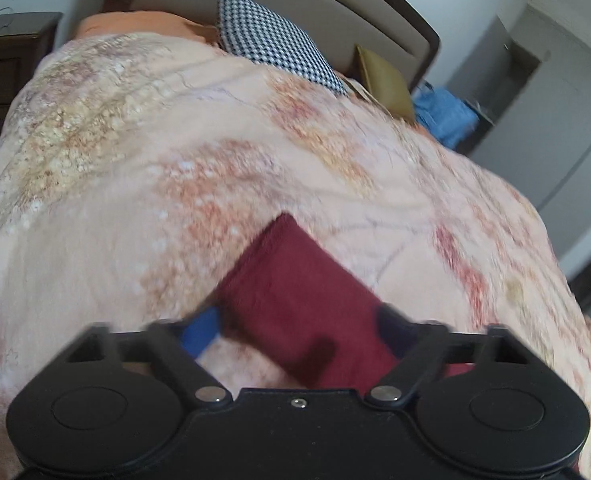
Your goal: Fold small clothes
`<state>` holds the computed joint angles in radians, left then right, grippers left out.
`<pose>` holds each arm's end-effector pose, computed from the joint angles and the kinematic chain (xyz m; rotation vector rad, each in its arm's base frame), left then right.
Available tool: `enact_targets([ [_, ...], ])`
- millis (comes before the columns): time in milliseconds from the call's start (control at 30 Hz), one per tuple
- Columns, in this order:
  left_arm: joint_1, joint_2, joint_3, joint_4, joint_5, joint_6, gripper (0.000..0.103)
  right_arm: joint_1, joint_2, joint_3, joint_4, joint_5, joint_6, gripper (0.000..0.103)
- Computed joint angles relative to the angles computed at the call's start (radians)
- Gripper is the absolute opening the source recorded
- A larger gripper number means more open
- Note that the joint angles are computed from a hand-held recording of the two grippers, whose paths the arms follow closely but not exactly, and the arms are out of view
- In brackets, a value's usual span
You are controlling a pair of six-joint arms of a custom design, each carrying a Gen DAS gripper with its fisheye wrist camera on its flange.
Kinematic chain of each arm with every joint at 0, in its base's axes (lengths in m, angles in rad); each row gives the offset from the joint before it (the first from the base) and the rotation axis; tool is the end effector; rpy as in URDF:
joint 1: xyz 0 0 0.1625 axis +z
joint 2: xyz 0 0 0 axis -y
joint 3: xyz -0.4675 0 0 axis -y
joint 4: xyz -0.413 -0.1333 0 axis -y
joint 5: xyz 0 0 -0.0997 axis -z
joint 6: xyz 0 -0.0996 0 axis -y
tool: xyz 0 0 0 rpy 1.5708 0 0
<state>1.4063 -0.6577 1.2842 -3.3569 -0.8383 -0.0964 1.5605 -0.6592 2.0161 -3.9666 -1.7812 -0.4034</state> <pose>0.0642 -0.8340 0.2679 -0.4662 2.1655 -1.5022 0.1064 -0.5929 0.0818 0.3300 -2.4074 1.3048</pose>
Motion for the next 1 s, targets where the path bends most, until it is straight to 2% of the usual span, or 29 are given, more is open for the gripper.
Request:
enact_targets([
  [33,-0.003,0.006,-0.011,0.005,0.015,-0.004,0.063,0.0,0.005,-0.008,0.007,-0.001,0.001,0.103],
  [100,-0.006,0.015,-0.03,0.018,0.027,-0.014,0.037,-0.005,0.008,-0.012,0.015,0.003,0.002,0.103],
  [133,-0.009,0.02,-0.038,0.022,0.039,-0.016,0.031,-0.007,0.008,-0.012,0.017,0.006,0.003,0.103],
  [200,-0.013,0.03,-0.05,0.004,0.056,-0.003,0.011,-0.011,0.005,-0.01,0.018,0.009,0.004,0.103],
  [233,-0.012,0.032,-0.053,-0.003,0.052,0.004,0.006,-0.014,0.002,-0.008,0.018,0.013,0.004,0.103],
  [333,-0.024,0.036,-0.063,-0.032,0.054,0.061,0.004,-0.018,-0.004,-0.006,0.019,0.016,-0.005,0.103],
  [433,-0.057,0.05,-0.077,-0.113,0.037,0.21,0.003,-0.021,-0.01,-0.006,0.016,0.019,-0.013,0.103],
  [533,-0.107,0.069,-0.087,-0.214,-0.03,0.401,0.003,-0.025,-0.015,-0.006,0.011,0.029,-0.019,0.103],
  [633,-0.163,0.085,-0.086,-0.248,-0.123,0.529,0.003,-0.03,-0.02,-0.005,0.004,0.039,-0.021,0.103],
  [833,-0.268,0.123,-0.062,-0.164,-0.286,0.604,0.004,-0.039,-0.041,0.01,-0.024,0.04,-0.058,0.103],
  [1000,-0.323,0.212,-0.08,-0.062,-0.329,0.614,0.004,-0.063,-0.069,0.043,-0.049,0.055,-0.068,0.103],
])
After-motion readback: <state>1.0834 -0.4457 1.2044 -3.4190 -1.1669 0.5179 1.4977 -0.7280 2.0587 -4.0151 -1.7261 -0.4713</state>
